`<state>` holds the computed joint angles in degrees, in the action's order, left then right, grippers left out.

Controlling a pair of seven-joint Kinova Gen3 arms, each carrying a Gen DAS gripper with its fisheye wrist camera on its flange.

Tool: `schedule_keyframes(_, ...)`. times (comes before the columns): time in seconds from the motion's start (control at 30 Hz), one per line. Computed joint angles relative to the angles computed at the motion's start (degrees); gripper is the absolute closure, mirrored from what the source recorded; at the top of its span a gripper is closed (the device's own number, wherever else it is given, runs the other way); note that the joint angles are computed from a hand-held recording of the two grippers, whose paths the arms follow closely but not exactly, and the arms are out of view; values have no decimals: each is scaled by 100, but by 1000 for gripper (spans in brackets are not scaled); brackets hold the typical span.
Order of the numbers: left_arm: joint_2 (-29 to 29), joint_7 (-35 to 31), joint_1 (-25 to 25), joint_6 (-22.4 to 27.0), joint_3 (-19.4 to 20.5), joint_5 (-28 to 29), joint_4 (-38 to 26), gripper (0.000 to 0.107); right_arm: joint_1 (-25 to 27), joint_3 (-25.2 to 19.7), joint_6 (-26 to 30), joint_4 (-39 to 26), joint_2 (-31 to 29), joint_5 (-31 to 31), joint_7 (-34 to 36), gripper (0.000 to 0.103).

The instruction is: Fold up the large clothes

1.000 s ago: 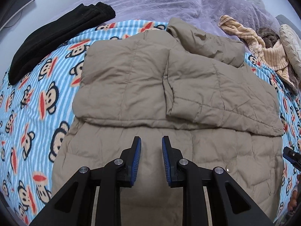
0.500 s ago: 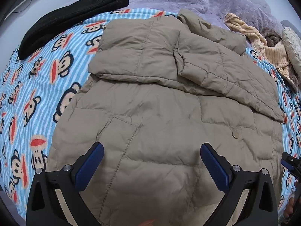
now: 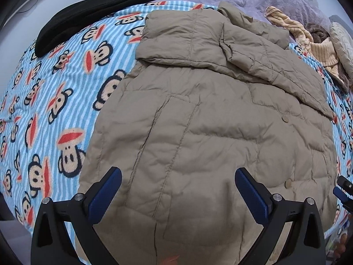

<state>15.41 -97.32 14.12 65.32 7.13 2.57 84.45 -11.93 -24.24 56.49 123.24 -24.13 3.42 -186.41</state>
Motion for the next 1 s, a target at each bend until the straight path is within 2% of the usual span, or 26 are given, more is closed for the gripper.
schedule_keyframes(0.1, -199, -47, -3, 5, -45, -193, 179, 5, 62, -288, 148, -136, -128, -92, -400, 22)
schedule_keyframes(0.17, -300, -162, -76, 59, -60, -209, 279, 5, 93, -488, 297, -254, -187, -106, -616, 18)
schedule_keyframes(0.3, -442, -574, -340, 268, -86, 36, 361, 5, 136, -876, 528, -405, -290, -201, -1115, 16)
schedule_keyframes(0.47, -687, -961, -608, 418, -158, 335, 523, 5, 278, -1254, 433, -377, -552, -442, -1750, 16)
schedule_keyframes(0.7, -947, -1251, -909, 716, -295, 596, 678, 5, 496, -1734, 491, -607, -599, -613, -2090, 16)
schedule_keyframes(0.9, -1127, -1304, -1091, 930, -402, 639, 893, 5, 376, -1641, 79, -449, -583, -864, -2141, 16)
schedule_keyframes(1.0, -1050, -1279, -1238, 1184, -476, 858, 915, 5, 284, -1515, -127, -275, -690, -1048, -2158, 16)
